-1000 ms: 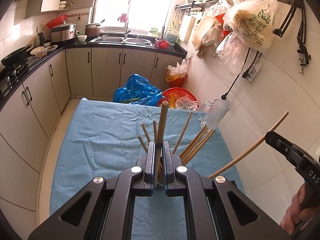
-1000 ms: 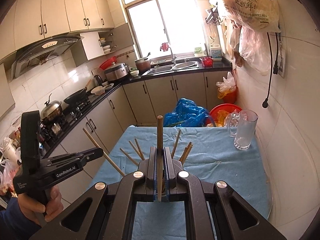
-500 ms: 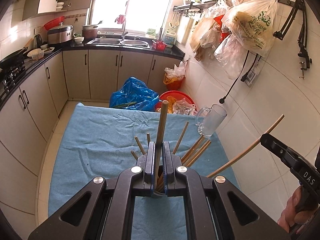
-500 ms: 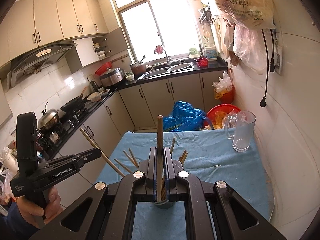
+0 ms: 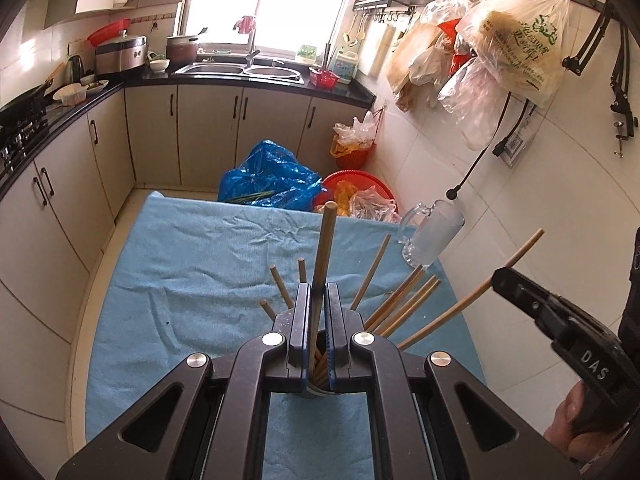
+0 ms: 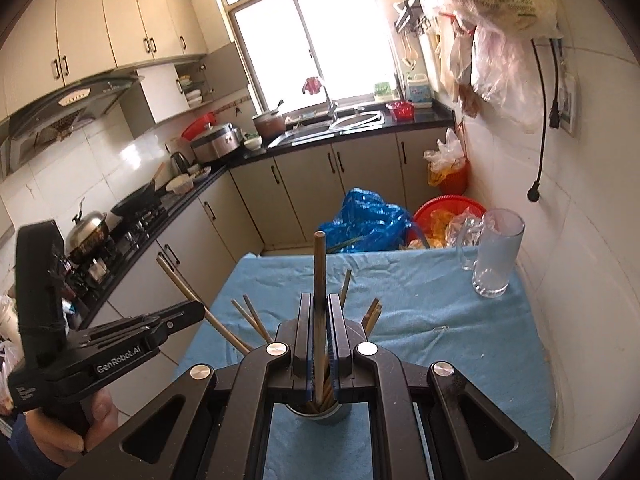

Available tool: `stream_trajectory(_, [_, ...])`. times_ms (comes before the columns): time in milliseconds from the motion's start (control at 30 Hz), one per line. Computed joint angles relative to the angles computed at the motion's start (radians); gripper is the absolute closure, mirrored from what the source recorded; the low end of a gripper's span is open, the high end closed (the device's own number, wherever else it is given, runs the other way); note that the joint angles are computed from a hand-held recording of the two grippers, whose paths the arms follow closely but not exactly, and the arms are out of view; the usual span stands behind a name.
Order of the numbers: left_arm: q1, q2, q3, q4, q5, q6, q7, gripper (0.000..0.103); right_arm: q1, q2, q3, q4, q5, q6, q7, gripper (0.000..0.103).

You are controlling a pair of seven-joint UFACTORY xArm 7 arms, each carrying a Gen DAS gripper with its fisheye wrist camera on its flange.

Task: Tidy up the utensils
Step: 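Lower both held chopsticks into the black holder's opening, then open the left gripper into the holder while the right gripper releases its chopstick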

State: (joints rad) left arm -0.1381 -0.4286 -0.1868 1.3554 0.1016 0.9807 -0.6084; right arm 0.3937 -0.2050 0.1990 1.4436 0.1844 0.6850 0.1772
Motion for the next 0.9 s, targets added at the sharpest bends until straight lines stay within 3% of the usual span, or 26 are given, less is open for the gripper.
stream_trajectory(433, [-0.004, -0.024, -0.011, -0.096, 0.014, -0.011, -0.008, 0.097, 0.010, 0.010, -0.006, -0.078, 0.033, 0.000, -0.023, 0.097])
stream_trajectory(900, [-0.004, -0.020, -0.007, -0.121, 0.026, 0.002, -0.017, 0.097, 0.012, 0.025, -0.004, -0.098, 0.048, 0.002, -0.019, 0.097])
